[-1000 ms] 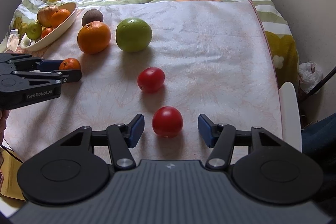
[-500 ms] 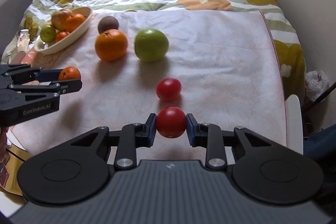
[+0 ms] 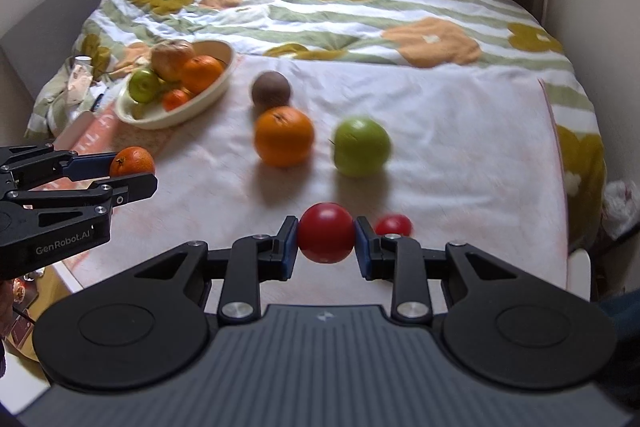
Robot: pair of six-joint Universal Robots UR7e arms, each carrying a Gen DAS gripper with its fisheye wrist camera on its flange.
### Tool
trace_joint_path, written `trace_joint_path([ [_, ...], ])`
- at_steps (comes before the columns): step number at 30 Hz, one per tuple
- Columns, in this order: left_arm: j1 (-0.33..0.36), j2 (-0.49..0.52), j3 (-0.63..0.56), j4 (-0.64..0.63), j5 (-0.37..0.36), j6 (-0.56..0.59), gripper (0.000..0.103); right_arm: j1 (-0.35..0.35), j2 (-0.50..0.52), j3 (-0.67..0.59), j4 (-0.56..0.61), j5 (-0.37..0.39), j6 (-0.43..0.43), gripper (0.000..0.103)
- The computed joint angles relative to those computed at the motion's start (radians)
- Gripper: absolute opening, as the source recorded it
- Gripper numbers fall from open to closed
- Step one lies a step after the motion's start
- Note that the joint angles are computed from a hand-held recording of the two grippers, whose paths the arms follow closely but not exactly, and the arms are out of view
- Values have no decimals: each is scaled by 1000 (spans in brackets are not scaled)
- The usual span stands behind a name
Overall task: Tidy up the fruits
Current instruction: 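Carry the tangerine into the white dish while the right tool grasps and carries a red tomato there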
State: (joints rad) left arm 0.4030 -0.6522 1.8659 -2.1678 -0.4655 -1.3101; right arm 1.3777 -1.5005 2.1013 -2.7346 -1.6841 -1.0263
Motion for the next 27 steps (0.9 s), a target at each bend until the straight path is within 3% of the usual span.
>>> trace_joint_path([
  [7, 5, -110, 57, 133, 29, -87, 41, 92, 31, -1, -12, -20, 37, 44],
  [13, 31, -193, 117, 130, 53, -47, 41, 174, 94, -4, -48, -48, 102, 44],
  [19, 81, -254, 176, 21, 71, 84, 41, 240, 192, -20, -115, -79, 170, 44],
  [27, 171, -274, 225, -254, 78, 376, 41, 299, 323, -64, -193, -121, 220, 44],
])
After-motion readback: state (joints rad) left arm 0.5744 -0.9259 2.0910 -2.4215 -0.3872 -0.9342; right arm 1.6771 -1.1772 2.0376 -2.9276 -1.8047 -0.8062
